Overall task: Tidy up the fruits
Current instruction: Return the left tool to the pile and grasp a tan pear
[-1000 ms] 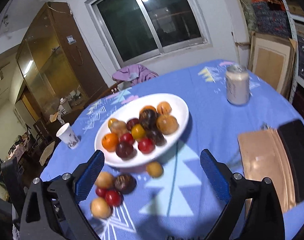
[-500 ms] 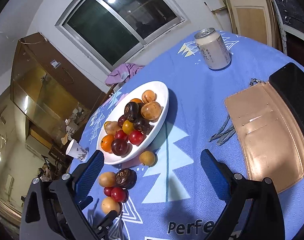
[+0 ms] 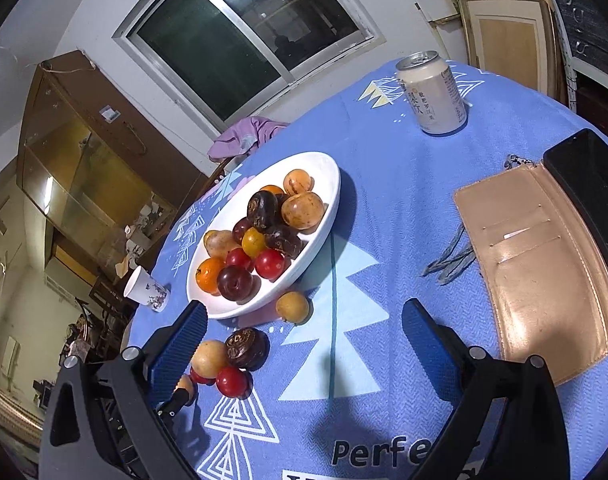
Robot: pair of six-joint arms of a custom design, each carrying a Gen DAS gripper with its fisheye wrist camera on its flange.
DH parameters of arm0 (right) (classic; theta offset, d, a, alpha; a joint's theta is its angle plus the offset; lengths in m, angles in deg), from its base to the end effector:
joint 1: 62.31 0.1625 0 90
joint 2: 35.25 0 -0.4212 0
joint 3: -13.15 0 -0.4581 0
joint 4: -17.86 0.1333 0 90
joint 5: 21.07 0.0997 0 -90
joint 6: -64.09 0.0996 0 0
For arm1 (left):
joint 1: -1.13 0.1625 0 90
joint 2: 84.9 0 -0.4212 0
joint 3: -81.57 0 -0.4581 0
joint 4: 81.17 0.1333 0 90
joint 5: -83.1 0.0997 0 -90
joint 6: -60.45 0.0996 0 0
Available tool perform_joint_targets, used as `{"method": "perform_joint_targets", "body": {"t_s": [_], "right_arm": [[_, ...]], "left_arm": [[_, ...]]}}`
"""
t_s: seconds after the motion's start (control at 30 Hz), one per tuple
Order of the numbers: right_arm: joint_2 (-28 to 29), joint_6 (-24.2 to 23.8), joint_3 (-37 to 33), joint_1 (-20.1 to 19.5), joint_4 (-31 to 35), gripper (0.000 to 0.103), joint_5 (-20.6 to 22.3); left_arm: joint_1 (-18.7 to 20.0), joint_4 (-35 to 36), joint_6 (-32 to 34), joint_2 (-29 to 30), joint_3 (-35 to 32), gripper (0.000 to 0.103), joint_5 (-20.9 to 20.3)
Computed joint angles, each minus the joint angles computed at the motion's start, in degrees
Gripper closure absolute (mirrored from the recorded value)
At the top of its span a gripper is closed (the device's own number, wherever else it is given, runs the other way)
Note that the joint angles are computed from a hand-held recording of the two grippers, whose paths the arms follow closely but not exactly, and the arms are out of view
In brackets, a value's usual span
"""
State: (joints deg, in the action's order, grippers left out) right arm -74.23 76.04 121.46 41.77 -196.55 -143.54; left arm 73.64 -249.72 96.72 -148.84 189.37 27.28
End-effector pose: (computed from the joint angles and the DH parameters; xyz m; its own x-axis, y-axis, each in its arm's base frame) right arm 0.2271 -0.5772 0.0325 -0.9342 0.3319 0.1309 0.0554 0.4973 -0.8658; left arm -0.0131 -0.6713 0.2125 -0.5674 0.4185 -0.7091 0.7229 0.6656 -0.1856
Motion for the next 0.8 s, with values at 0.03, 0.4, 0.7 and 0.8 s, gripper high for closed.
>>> {"method": "perform_joint_targets", "body": {"t_s": [0.03,0.4,0.7,0.8], "right_arm": [[0.1,-0.2,-0.1,0.1,-0.1,0.004,-0.3],[1.2,-1.9,-1.5,0.8,1.9,0.004,-2.0],[2.4,-5.0,-2.8,1.6,3.5,0.004,-3.0],[3.7,-9.5,-4.4,2.9,5.8,0.004,-3.9]], "left_arm": [[-0.2,0.1,1.1,0.0,0.3,0.005,0.0],[0.5,3.5,-1.6,-0.3,-0.6,0.005,-1.9],[1.1,5.9,-3.5,-1.0,-1.2,0.039,-5.0],[1.0,6.5,-2.7,-1.3,-0.6,0.054,-6.0]]}}
